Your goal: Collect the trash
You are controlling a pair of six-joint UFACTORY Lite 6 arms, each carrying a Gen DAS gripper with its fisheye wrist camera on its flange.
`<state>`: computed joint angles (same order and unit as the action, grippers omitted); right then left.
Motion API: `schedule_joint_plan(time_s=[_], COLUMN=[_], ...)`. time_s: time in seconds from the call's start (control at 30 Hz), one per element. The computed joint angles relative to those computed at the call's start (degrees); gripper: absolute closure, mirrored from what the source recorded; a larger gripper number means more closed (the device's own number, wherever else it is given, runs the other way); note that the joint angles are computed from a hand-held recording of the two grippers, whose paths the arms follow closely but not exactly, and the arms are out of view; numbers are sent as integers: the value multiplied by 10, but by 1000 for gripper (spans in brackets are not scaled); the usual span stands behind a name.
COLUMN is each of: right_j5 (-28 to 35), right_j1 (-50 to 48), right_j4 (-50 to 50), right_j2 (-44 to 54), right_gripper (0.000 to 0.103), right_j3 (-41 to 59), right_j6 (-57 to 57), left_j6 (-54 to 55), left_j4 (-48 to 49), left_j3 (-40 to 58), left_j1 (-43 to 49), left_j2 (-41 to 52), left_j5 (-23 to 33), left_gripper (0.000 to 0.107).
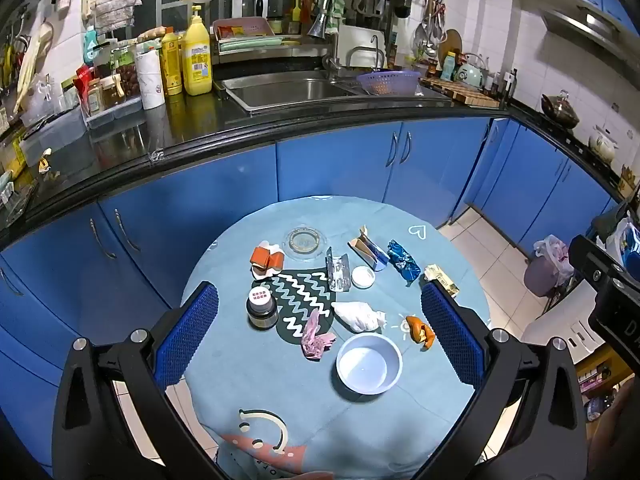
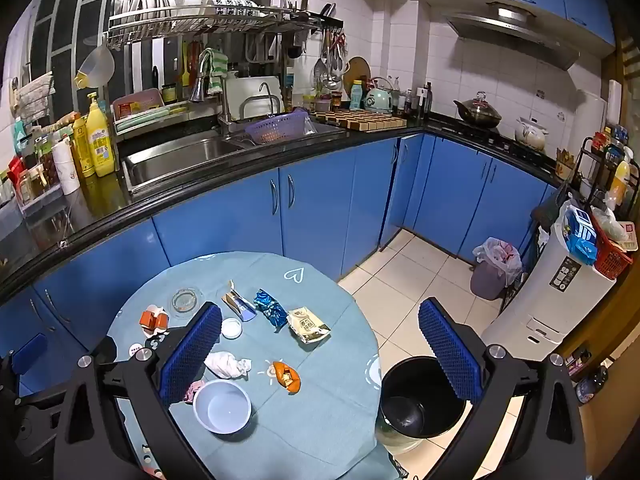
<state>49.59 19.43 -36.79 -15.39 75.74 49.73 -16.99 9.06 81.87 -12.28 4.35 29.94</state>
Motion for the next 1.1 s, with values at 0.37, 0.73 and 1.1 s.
schedule_joint_plan(time_s=[0.37, 0.73, 1.1], right_j5=[2, 2, 0], right_j1=[1, 2, -2], right_j4=[2, 2, 5], right_j2=[5, 4, 3], right_gripper=[7, 7, 7], right_j3=[5, 4, 4], right_j6=[0, 1, -3], left_j6=[3, 5, 5], left_j4=[-4, -6, -7], left_j3=[4, 4, 4], left_j1=[0, 1, 1], left_j2=[2, 2, 2], left_j5=[7, 7, 7], left_gripper=[7, 7, 7])
